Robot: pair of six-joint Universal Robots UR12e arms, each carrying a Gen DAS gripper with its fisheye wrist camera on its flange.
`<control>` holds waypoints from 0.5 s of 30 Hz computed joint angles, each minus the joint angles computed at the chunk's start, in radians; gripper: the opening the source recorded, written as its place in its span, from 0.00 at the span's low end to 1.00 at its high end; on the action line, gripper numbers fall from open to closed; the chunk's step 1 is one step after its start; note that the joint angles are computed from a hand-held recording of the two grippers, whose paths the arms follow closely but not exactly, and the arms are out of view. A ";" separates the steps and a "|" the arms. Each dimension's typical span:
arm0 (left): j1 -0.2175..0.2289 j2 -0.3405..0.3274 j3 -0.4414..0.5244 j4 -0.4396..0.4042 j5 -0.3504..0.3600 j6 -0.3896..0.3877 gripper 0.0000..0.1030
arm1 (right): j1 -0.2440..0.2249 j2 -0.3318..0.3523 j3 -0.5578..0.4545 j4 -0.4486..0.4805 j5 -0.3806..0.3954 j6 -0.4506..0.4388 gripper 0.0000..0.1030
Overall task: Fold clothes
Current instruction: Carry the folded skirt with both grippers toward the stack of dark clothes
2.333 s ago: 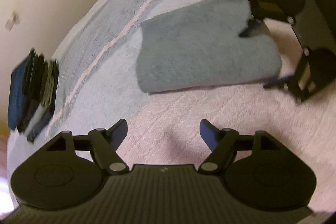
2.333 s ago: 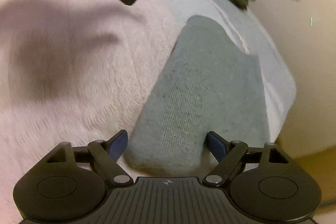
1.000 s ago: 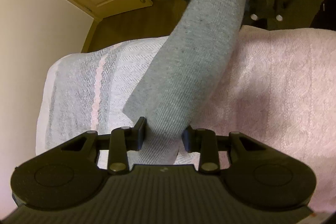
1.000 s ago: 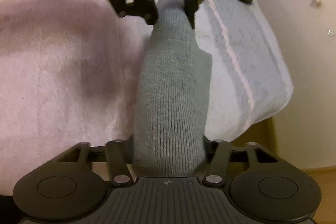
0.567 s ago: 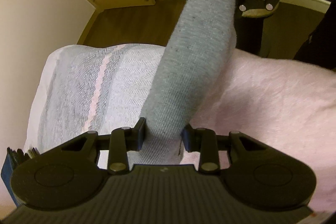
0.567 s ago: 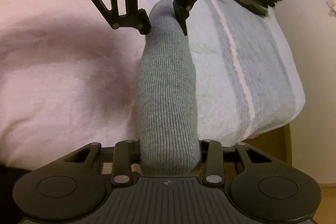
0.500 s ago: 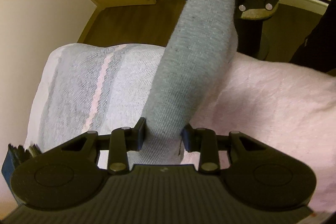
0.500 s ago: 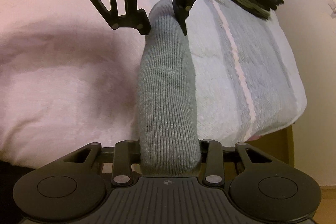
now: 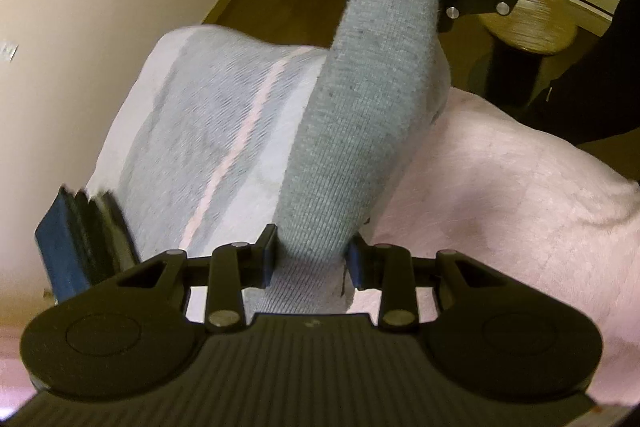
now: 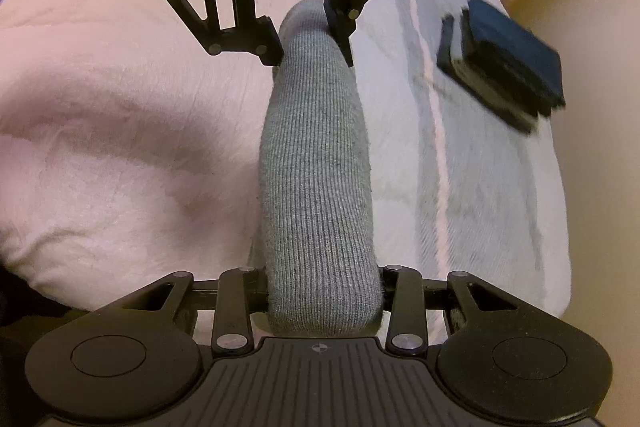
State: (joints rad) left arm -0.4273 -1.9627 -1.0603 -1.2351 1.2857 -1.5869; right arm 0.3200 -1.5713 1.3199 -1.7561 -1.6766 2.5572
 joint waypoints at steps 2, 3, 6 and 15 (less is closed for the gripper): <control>-0.011 -0.020 0.038 -0.004 0.034 -0.051 0.29 | -0.035 0.015 -0.022 -0.005 0.046 -0.083 0.33; -0.018 -0.034 0.062 -0.007 0.056 -0.081 0.30 | -0.053 0.022 -0.032 -0.004 0.068 -0.120 0.33; -0.037 -0.080 0.138 -0.025 0.112 -0.184 0.29 | -0.108 0.049 -0.069 0.002 0.130 -0.260 0.33; -0.076 -0.199 0.348 -0.034 0.248 -0.439 0.29 | -0.221 0.120 -0.164 -0.030 0.256 -0.582 0.32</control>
